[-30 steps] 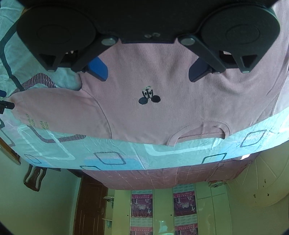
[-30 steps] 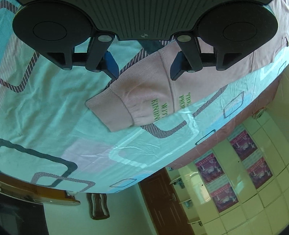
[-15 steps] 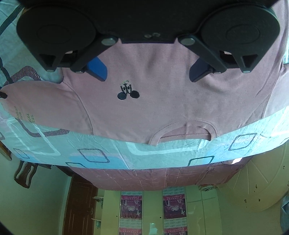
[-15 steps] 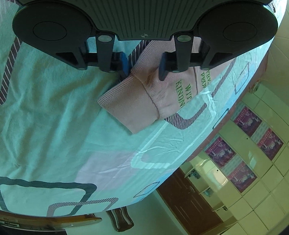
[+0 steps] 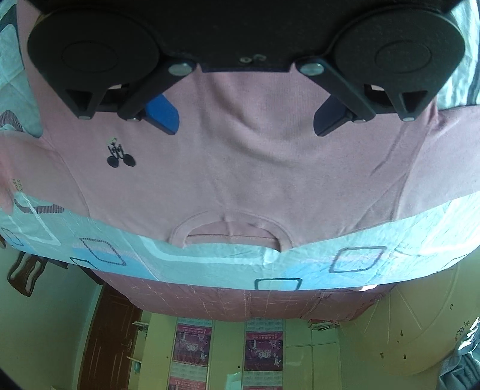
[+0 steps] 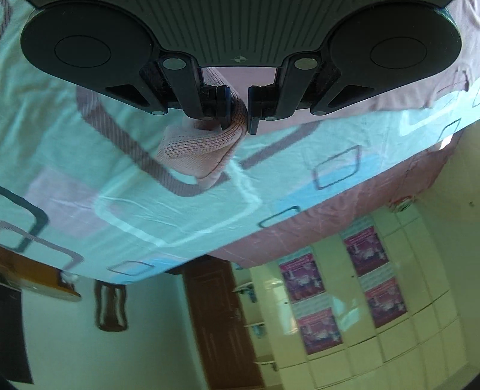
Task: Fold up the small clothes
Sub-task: 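Fold the gripped sleeve across the sweatshirt body with the right tool, then release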
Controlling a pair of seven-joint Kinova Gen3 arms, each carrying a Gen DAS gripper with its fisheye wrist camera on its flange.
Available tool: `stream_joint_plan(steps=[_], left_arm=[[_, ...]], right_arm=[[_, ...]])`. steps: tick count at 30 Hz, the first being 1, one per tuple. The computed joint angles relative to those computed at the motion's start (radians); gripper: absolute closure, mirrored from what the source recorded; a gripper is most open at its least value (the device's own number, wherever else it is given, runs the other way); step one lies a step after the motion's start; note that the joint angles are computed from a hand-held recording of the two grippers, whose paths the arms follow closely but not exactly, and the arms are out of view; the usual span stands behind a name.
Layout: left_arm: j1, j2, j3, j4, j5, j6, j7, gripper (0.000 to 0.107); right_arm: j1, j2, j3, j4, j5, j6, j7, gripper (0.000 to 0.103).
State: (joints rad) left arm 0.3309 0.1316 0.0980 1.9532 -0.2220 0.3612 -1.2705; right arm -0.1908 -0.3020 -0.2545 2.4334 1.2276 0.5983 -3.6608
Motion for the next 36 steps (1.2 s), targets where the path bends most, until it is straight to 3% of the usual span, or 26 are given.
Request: stream_joint_plan(steps=[3,9,14,18,23,24,26,27,28,33,36], left_arm=[[-0.124,-0.028,0.053,0.035,0.053,-0.042,-0.112,0.013],[-0.402,-0.064,0.187,0.077,0.253,-0.073,-0.356,0.014],[-0.634,-0.076,0.315,0.106,0.396,-0.067,-0.559,0.024],[-0.819,-0.075,0.437,0.115,0.531,-0.036,-0.722,0.026],[-1.01,-0.056,0.574,0.122,0.706,-0.003,-0.925,0.026],[-1.008,-0.053,0.565,0.124,0.746,0.002,-0.966,0.026],[-0.949,-0.044,0.501,0.117,0.827,0.018,-1.047,0.025],[-0.903,-0.034,0.455,0.108,0.868,0.029,-1.088,0.024],[-0.856,-0.027,0.412,0.101,0.908,0.042,-1.128,0.024],[-0.625,0.039,0.238,0.053,1.111,0.087,-1.29,0.02],[-0.486,0.089,0.167,0.015,1.196,0.103,-1.381,0.019]], right_arm=[[-0.067,0.108,-0.1,-0.092,0.035,0.068,-0.068,0.094],[-0.233,0.359,-0.145,-0.304,0.105,0.129,-0.055,0.094],[-0.332,0.524,-0.116,-0.447,0.145,0.09,0.02,0.094],[-0.4,0.627,-0.09,-0.535,0.141,0.053,0.078,0.094],[-0.429,0.72,-0.066,-0.604,0.062,-0.018,0.193,0.094],[-0.445,0.736,-0.056,-0.611,0.054,-0.015,0.224,0.093],[-0.502,0.73,-0.03,-0.593,0.083,0.008,0.247,0.079],[-0.506,0.722,-0.029,-0.577,0.106,-0.004,0.233,0.061],[-0.516,0.708,-0.018,-0.553,0.131,-0.023,0.204,0.057],[-0.607,0.629,0.065,-0.429,0.142,-0.001,0.034,0.057],[-0.622,0.549,0.062,-0.346,0.088,0.036,0.007,0.057]])
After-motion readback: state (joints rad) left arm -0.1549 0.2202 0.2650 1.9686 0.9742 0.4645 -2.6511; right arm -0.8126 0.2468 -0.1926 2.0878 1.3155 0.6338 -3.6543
